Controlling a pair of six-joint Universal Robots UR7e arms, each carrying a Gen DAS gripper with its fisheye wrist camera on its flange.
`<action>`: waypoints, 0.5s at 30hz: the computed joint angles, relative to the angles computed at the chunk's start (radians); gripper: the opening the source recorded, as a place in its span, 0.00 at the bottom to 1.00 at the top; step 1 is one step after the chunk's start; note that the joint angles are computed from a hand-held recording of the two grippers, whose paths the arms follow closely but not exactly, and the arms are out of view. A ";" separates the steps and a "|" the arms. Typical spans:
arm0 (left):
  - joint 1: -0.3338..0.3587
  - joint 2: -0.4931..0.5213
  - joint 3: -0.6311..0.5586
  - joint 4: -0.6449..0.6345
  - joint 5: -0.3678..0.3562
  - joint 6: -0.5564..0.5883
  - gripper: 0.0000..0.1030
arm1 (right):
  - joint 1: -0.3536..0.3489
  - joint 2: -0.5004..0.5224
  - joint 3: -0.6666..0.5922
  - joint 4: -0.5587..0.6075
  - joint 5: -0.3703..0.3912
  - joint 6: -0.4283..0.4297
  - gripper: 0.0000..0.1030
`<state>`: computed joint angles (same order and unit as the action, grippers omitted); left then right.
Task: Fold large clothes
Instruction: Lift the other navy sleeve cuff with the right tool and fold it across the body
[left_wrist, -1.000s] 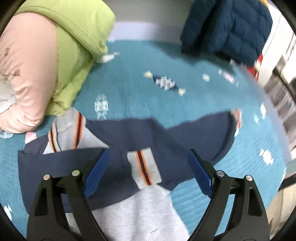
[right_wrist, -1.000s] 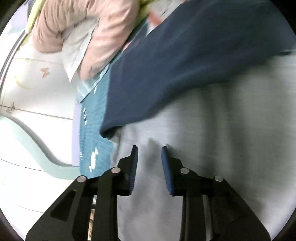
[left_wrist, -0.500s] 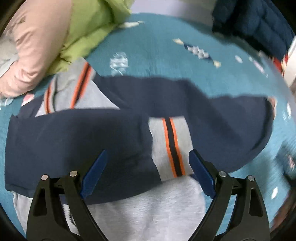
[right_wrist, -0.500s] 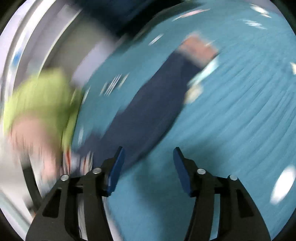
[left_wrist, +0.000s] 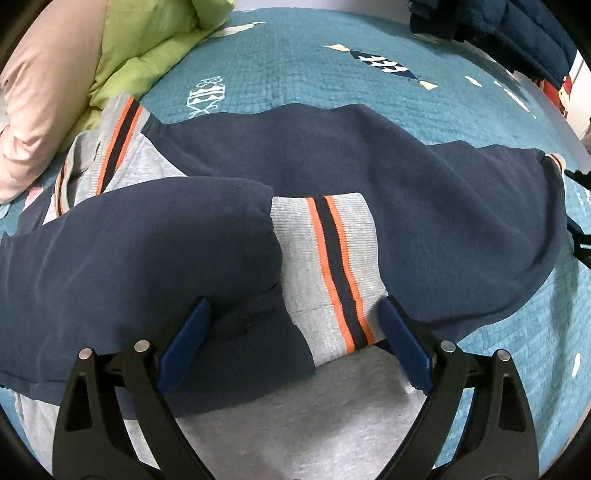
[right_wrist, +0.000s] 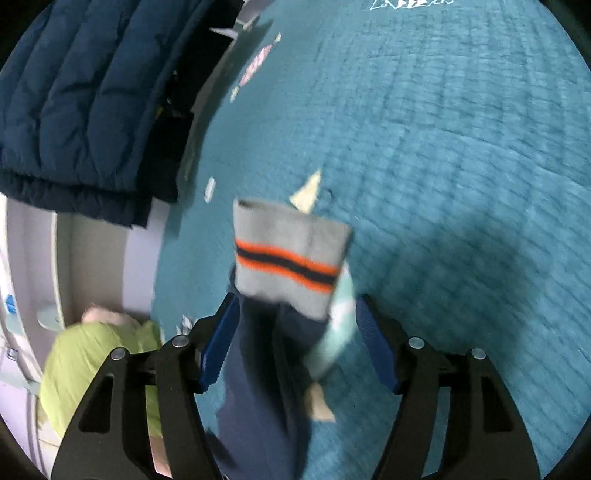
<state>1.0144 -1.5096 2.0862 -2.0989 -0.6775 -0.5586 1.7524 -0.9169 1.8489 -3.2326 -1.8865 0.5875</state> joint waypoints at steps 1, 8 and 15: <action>0.000 0.002 -0.002 0.004 0.000 -0.006 0.89 | 0.001 0.016 -0.021 0.002 -0.010 -0.020 0.54; 0.004 0.017 -0.021 0.022 -0.004 -0.005 0.89 | 0.016 0.038 -0.055 -0.014 -0.051 -0.157 0.08; 0.020 -0.028 -0.041 -0.018 -0.087 0.006 0.91 | 0.174 0.040 -0.071 -0.131 -0.090 -0.397 0.08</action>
